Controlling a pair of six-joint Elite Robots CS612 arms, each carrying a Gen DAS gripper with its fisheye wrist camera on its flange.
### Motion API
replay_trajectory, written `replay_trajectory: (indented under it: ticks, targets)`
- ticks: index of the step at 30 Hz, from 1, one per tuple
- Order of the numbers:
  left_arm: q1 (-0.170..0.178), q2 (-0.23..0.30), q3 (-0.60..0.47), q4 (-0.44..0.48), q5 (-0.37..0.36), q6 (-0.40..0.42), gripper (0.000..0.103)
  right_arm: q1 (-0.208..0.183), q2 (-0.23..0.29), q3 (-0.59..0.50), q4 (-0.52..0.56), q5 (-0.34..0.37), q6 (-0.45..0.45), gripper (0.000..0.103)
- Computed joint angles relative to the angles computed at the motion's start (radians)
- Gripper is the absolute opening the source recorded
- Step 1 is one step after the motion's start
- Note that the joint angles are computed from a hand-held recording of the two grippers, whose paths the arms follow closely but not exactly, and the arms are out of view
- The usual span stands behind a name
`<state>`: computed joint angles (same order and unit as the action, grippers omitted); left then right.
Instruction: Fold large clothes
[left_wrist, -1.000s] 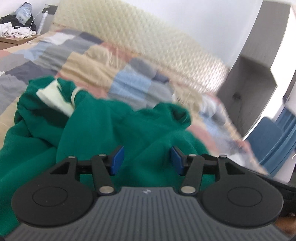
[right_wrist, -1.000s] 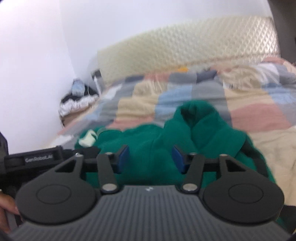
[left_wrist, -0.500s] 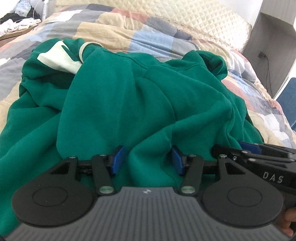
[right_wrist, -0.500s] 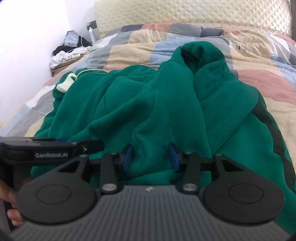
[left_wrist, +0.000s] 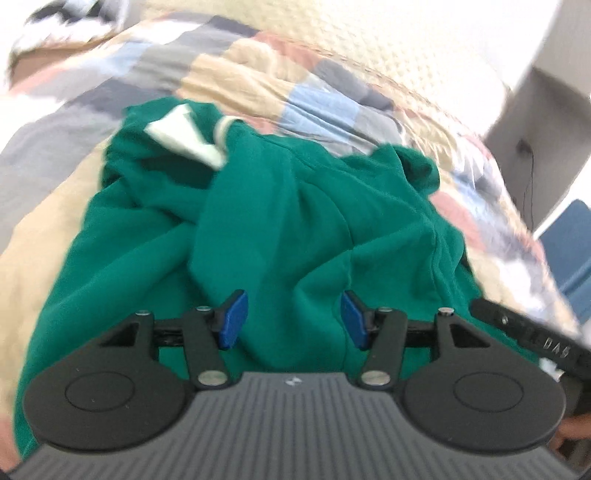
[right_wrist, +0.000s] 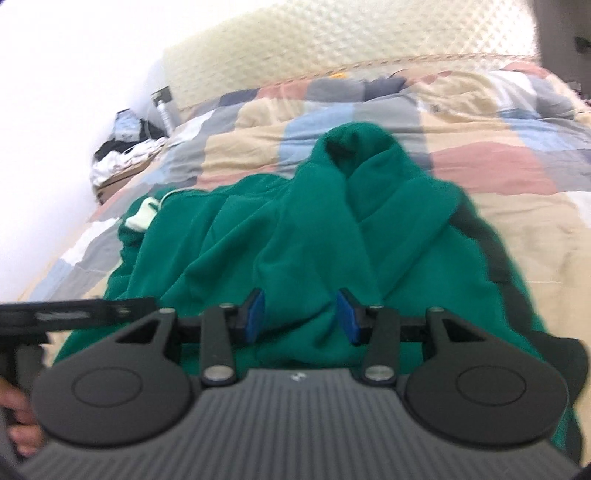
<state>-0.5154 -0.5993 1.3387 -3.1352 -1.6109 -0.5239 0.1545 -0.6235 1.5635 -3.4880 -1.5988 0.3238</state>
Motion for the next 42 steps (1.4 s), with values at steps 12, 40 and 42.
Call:
replay_trajectory:
  ticks: [12, 40, 42]
  targets:
    - [0.085, -0.129, 0.114, 0.214, 0.057, -0.272, 0.062, -0.015, -0.062, 0.066, 0.161, -0.187, 0.177, 0.057]
    - [0.109, -0.064, 0.002, 0.523, -0.137, -0.201, 0.088, -0.128, -0.075, 0.16, 0.188, 0.09, 0.665, 0.086]
    - [0.109, -0.072, 0.009, 0.519, -0.183, -0.174, 0.088, -0.14, -0.06, 0.16, 0.112, 0.197, 0.672, 0.086]
